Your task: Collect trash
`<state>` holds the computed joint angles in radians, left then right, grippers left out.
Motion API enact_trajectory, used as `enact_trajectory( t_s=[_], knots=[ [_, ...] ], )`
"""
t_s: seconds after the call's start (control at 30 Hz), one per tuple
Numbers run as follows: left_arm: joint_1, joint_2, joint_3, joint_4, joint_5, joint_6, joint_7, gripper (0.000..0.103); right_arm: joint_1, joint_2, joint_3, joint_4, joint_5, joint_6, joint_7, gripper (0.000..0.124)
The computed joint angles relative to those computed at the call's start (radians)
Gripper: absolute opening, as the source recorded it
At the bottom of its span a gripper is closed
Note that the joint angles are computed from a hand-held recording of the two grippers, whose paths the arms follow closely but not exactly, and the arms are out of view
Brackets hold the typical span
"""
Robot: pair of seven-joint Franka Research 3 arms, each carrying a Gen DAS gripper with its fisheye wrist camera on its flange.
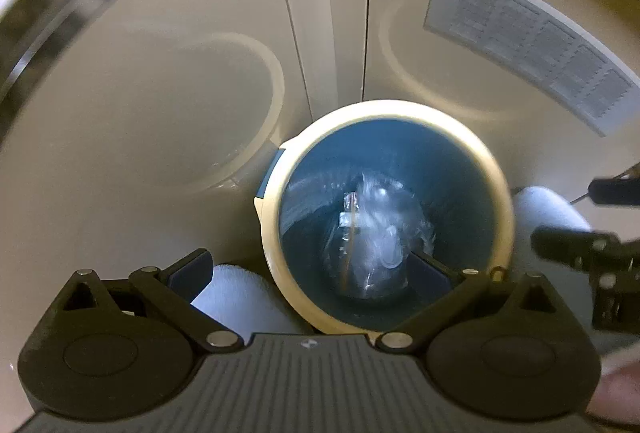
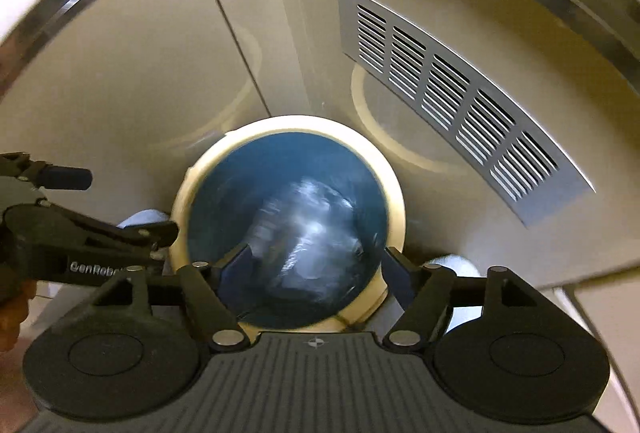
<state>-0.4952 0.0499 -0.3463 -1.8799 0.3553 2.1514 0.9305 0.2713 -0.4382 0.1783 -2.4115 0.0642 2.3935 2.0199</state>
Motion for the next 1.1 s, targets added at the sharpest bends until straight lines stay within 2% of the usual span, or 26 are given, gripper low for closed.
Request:
enact_trajectory(
  t_s=[0.13, 0.37, 0.73, 1.1],
  knots=[
    [-0.005, -0.099, -0.011, -0.080, -0.014, 0.023, -0.018, 0.103, 0.010, -0.109, 0.032, -0.060, -0.015, 0.019, 0.018, 0.080],
    [-0.003, -0.167, -0.030, -0.119, 0.073, 0.045, -0.097, 0.103, -0.002, -0.221, 0.087, -0.098, -0.108, 0.056, 0.005, 0.082],
    [0.002, -0.229, -0.050, -0.148, 0.133, 0.070, -0.098, 0.103, -0.023, -0.277, 0.142, -0.105, -0.155, 0.073, 0.017, 0.083],
    [0.009, -0.250, -0.054, -0.173, 0.157, 0.095, -0.120, 0.103, -0.027, -0.292, 0.152, -0.105, -0.174, 0.068, 0.022, 0.084]
  ],
)
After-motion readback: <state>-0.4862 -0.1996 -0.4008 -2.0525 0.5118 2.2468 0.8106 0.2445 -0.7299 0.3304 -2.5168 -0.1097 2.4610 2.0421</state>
